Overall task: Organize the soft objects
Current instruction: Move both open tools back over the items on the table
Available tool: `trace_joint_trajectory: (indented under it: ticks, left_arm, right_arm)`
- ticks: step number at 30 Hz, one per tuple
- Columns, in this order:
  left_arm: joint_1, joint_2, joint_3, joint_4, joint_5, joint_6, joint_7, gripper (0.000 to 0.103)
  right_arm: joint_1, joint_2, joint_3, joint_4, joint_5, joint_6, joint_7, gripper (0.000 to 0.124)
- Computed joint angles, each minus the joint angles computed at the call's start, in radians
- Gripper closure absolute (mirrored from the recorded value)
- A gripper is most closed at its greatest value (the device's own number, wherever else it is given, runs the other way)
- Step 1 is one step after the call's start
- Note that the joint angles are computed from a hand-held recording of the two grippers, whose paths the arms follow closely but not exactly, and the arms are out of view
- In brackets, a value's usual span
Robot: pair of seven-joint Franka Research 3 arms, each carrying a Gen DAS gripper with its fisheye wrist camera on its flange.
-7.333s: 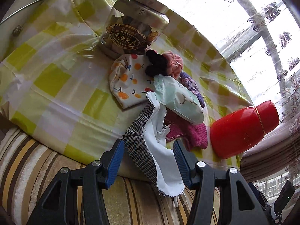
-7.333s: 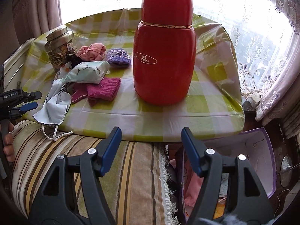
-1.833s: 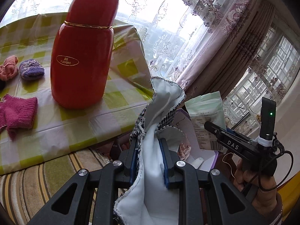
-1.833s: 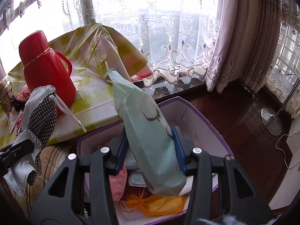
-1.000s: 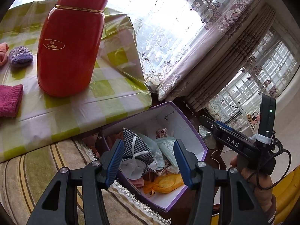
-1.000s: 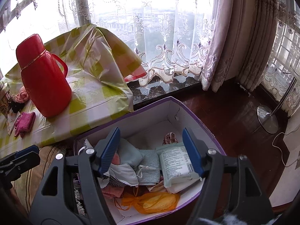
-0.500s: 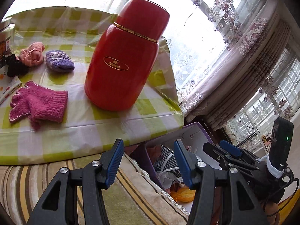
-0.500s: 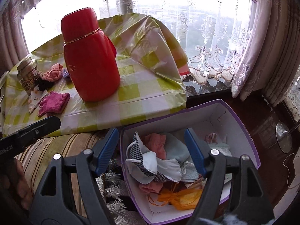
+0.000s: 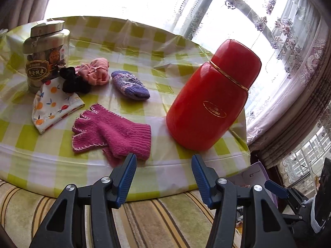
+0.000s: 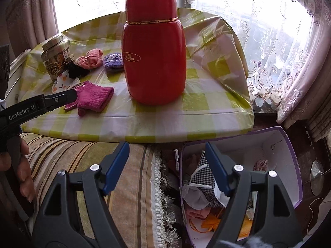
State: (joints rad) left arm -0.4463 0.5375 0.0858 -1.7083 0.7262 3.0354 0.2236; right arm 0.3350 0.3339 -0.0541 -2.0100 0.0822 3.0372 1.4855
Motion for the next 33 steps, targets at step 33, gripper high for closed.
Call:
trace_joint_trajectory:
  ticks: [33]
  left_arm:
    - [0.172, -0.044, -0.062, -0.077, -0.019, -0.161, -0.029, 0.046]
  right_arm:
    - [0.066, 0.339, 0.092, 0.506, 0.022, -0.197, -0.178, 0.041]
